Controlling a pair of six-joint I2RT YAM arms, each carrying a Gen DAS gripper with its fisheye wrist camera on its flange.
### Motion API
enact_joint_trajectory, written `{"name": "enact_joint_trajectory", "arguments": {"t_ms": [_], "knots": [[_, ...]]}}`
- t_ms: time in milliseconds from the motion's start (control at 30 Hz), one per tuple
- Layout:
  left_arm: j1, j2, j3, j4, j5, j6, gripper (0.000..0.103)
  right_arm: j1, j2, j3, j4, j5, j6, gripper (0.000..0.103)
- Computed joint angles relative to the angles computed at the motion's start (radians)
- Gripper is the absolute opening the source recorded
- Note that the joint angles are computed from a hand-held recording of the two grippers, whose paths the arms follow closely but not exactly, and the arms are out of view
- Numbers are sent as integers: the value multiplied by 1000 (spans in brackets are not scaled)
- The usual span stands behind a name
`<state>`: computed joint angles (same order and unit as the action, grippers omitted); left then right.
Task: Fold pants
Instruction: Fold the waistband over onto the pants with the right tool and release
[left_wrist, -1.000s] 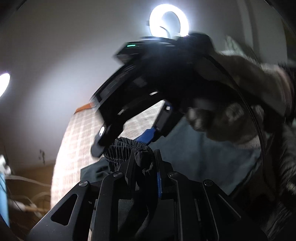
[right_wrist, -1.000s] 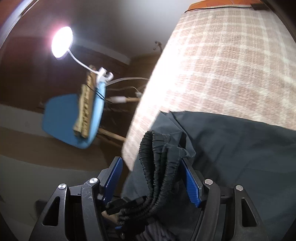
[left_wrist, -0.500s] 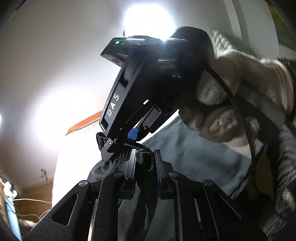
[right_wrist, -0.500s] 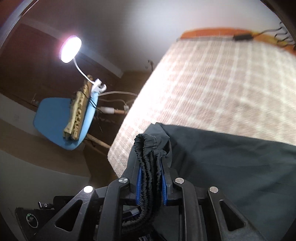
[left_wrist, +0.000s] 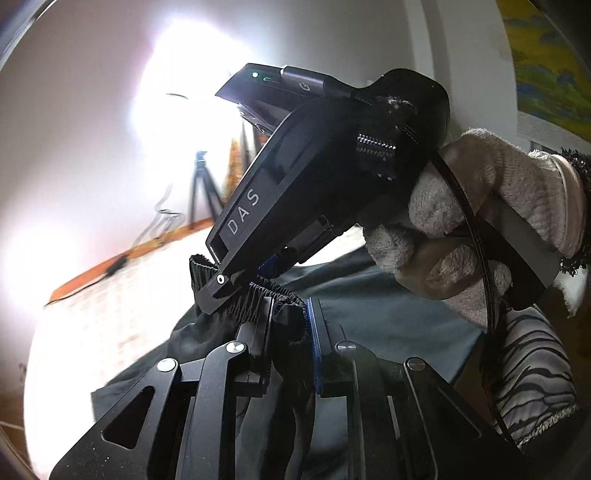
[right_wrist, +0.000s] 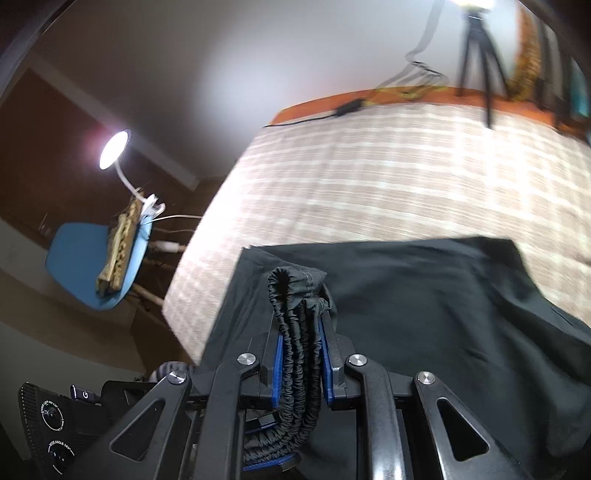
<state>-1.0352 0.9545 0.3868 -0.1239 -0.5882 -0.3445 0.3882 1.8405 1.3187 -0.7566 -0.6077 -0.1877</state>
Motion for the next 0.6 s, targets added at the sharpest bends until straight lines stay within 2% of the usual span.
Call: {"name": "enact_joint_trajectory", "arguments": {"t_ms": [100, 133, 167, 233, 267, 300, 433, 500, 567, 600], "knots": [[38, 129, 27, 103, 110, 25, 17, -67, -1, -22, -10, 8, -38, 15], [56, 152, 34, 118, 164, 23, 17, -84, 1, -28, -7, 14, -46, 15], [62, 167, 40, 122, 202, 17, 22, -108, 10, -30, -6, 17, -56, 15], [53, 181, 47, 117, 271, -4, 22, -144, 25, -30, 0, 12, -72, 15], [3, 159, 48, 83, 262, -48, 22, -167, 36, -29, 8, 5, -77, 15], [1, 130, 37, 70, 296, -66, 22, -189, 47, -24, 4, -7, -90, 15], [15, -137, -54, -69, 376, -166, 22, -259, 86, -23, -1, -41, -137, 15], [85, -236, -77, -151, 417, -177, 22, -286, 93, -37, 0, -52, -153, 15], [207, -256, -72, -223, 445, -156, 29, -308, 92, -59, 10, -67, -156, 15], [303, -283, -76, -281, 475, -137, 30, -314, 89, -70, 17, -70, -154, 15]]}}
